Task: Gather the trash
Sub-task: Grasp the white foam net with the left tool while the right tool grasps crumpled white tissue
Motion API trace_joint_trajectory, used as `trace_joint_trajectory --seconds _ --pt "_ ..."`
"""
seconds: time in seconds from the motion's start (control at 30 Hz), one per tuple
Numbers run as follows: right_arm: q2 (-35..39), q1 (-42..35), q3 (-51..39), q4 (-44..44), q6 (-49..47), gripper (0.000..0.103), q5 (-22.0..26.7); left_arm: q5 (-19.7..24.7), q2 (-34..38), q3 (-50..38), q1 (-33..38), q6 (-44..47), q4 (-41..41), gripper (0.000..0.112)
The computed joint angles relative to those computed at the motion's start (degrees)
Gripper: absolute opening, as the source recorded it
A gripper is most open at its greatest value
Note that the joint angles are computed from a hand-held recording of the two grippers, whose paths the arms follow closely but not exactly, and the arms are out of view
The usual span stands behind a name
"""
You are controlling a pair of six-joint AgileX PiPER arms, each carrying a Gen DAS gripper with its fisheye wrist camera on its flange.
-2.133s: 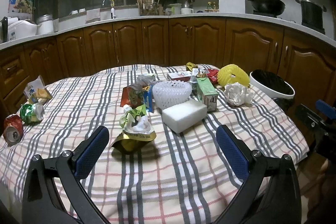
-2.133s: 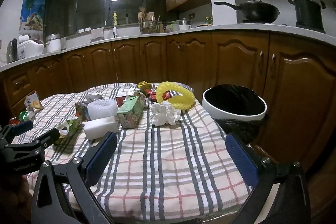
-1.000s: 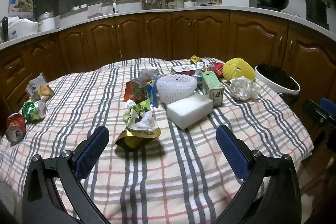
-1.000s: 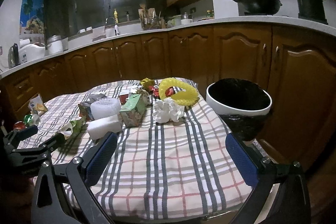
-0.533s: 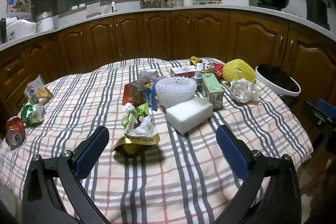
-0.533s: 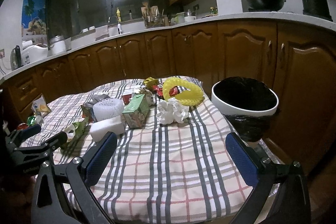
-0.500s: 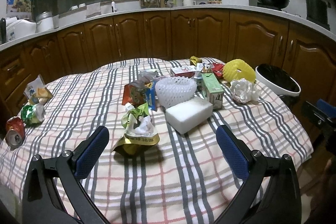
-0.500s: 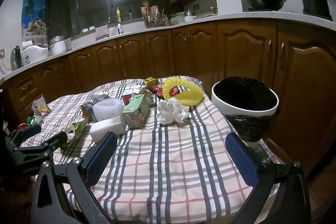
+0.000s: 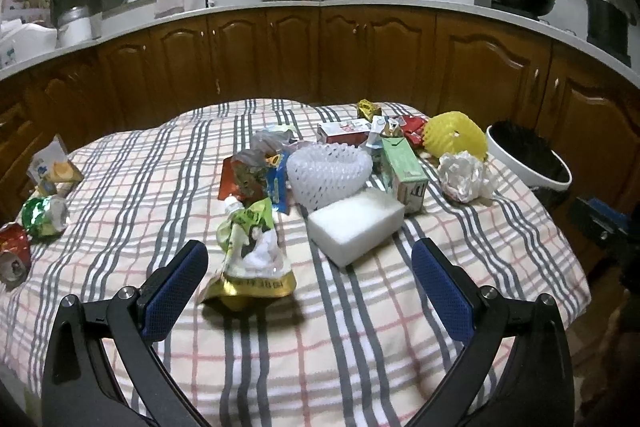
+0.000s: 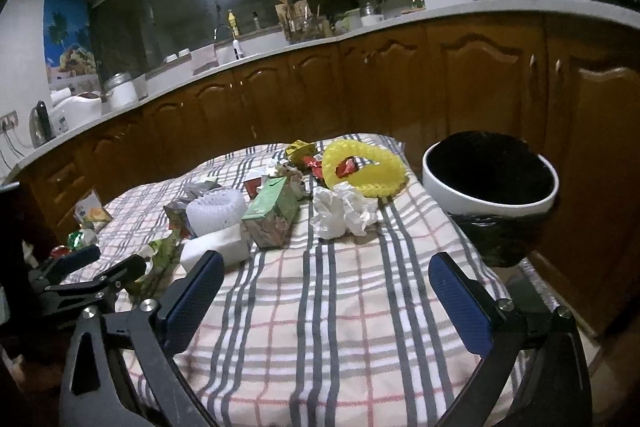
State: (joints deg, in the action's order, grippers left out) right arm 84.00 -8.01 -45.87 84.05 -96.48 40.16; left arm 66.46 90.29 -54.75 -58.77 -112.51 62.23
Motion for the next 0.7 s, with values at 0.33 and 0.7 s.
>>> trace_joint_trajectory --seconds 0.33,0.7 --pt "11.6 3.3 -14.2 -12.4 17.3 0.061 1.6 -14.0 -1.1 -2.1 12.4 10.7 -2.0 0.084" --pt "21.5 6.5 -28.6 -23.1 33.0 0.059 3.5 -21.0 6.4 -13.7 22.5 33.6 -9.9 0.079"
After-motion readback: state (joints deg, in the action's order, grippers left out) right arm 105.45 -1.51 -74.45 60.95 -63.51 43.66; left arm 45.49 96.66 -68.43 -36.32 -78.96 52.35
